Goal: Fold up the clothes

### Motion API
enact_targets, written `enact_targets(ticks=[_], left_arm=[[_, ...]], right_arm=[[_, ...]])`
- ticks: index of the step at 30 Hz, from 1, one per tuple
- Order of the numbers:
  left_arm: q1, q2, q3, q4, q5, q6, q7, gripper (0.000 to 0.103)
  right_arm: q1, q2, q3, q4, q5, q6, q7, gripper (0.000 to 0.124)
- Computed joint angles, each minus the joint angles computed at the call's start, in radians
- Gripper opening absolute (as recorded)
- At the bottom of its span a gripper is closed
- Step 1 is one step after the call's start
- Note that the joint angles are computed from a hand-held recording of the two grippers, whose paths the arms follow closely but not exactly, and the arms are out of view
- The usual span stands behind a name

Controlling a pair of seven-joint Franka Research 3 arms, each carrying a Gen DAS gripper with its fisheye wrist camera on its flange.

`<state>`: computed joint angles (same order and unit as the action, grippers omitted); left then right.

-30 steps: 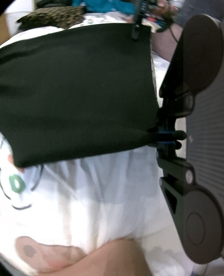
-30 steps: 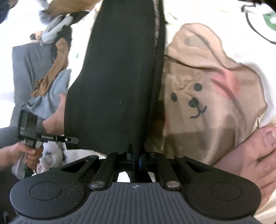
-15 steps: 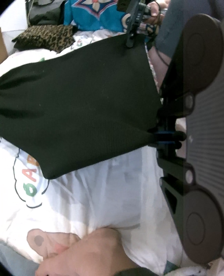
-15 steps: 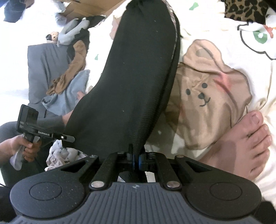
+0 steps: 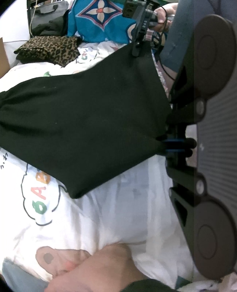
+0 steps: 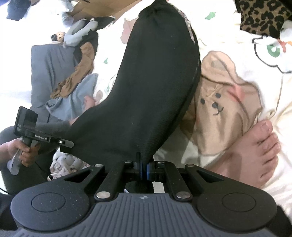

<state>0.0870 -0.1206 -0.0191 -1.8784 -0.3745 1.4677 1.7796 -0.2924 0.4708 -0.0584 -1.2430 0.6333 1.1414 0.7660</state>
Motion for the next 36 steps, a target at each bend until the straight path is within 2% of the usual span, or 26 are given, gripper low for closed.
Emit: enact_targets(ticks=[5,9,13,18,21,31,36], left_arm=[[0.000,0.065,-0.009,0.080,0.001,0.005,-0.001,0.007],[0.004,0.142,-0.027,0.194,0.022,-0.022,0.023,0.008],[0.005,0.259,-0.059,0.358,0.060,-0.086,0.055,0.008],[0.005,0.433,-0.099,0.578,0.099,-0.181,-0.005,0.008],[0.015,0.513,-0.116,0.665,0.110,-0.216,-0.032,0.008],[0.051,0.667,-0.168,0.792,0.089,-0.188,0.065,0.008],[0.090,0.676,-0.183,0.747,0.013,-0.129,0.082,0.008]], right_arm=[[0.008,-0.025,0.004,-0.054,0.050,0.083,0.016,0.002],[0.006,-0.036,0.012,-0.076,0.107,0.128,0.025,0.003],[0.013,-0.046,0.018,-0.092,0.139,0.171,0.023,0.003],[0.027,-0.043,0.025,-0.101,0.159,0.215,0.045,0.003],[0.034,-0.027,0.032,-0.090,0.165,0.232,0.056,0.003],[0.065,-0.019,0.046,-0.117,0.172,0.365,0.110,0.003],[0.087,-0.021,0.043,-0.141,0.139,0.433,0.138,0.003]])
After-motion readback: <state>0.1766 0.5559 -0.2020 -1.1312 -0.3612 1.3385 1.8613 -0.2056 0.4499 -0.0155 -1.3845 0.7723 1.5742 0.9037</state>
